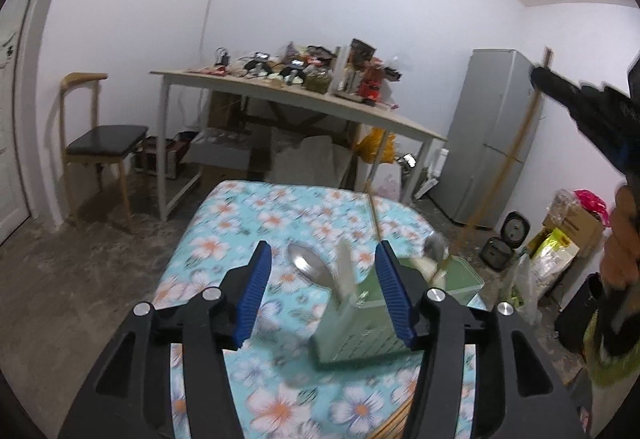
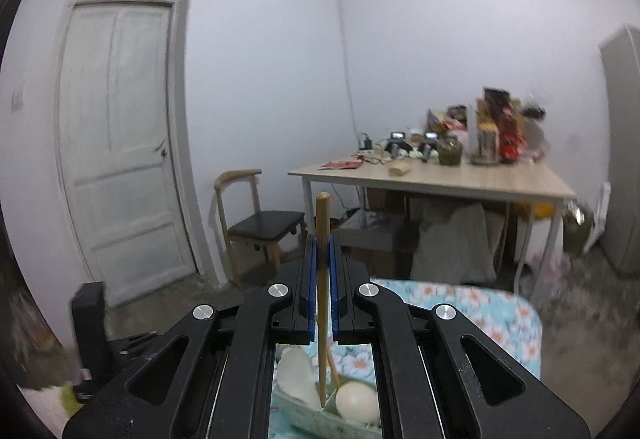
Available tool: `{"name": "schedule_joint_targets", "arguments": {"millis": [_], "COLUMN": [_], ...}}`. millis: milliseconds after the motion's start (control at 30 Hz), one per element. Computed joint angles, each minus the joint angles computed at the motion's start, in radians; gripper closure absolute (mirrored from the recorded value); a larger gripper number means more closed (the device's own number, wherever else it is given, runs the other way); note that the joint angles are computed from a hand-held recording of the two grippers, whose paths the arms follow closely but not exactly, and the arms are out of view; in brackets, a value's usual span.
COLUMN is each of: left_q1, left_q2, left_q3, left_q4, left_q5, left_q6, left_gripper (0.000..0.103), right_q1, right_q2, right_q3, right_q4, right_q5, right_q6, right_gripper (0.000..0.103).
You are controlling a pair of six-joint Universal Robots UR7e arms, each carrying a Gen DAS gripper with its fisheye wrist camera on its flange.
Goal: Organize utensils
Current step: 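Lower the chopsticks into the holder and open both tools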
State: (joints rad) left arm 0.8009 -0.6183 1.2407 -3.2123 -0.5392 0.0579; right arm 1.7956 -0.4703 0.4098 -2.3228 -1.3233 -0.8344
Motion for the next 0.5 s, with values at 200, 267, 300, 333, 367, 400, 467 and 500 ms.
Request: {"name": "schedule_joint_targets", "arguments": {"millis": [200, 267, 300, 333, 367, 400, 467, 500], "left_q1": [0.001, 0.003, 0.003, 0.004, 0.005, 0.005, 0.007, 0.008], "left_q2": [-0.051, -0.06, -0.061, -0.062, -0.063, -0.059, -0.061, -0.061], "left_q3": [0.101, 0.121, 0.128, 0.132, 0.133, 0.128, 0.131, 0.131], "left_q4": [0.03, 0.03, 0.03, 0.029, 0.03, 0.036, 0.044, 0.045], "left_q5": [0.038, 0.039, 0.039, 0.038, 0.037, 0.036, 0.028, 0.024], "left_q6": [-0.104, -0.121, -0.127, -0.129, -0.13, -0.134, -0.143, -0.144], "left_gripper": [0.051, 0.051, 0.051, 0.051, 0.051, 0.051, 0.051, 0.05], "right_q1": [0.015, 0.015, 0.015, 0.014, 0.014, 0.015, 0.014, 0.011], "right_q2": [0.054, 0.05, 0.042, 0.039, 0.039, 0.041, 0.039, 0.034], "right_q3": [-0.03, 0.013, 0.04, 0.053, 0.063, 0.068, 0.085, 0.092], "right_q4": [0.002, -0.027, -0.036, -0.03, -0.024, -0.02, -0.024, -0.018], "right_q5": [-0.051, -0.073, -0.08, -0.09, -0.111, -0.133, -0.16, -0.171], "right_q6": [-0.14, -0.207, -0.229, -0.251, -0.272, -0.288, -0.299, -0.291], "right_gripper": [0.099, 0.099, 0.099, 0.099, 0.099, 0.099, 0.092, 0.086]}}
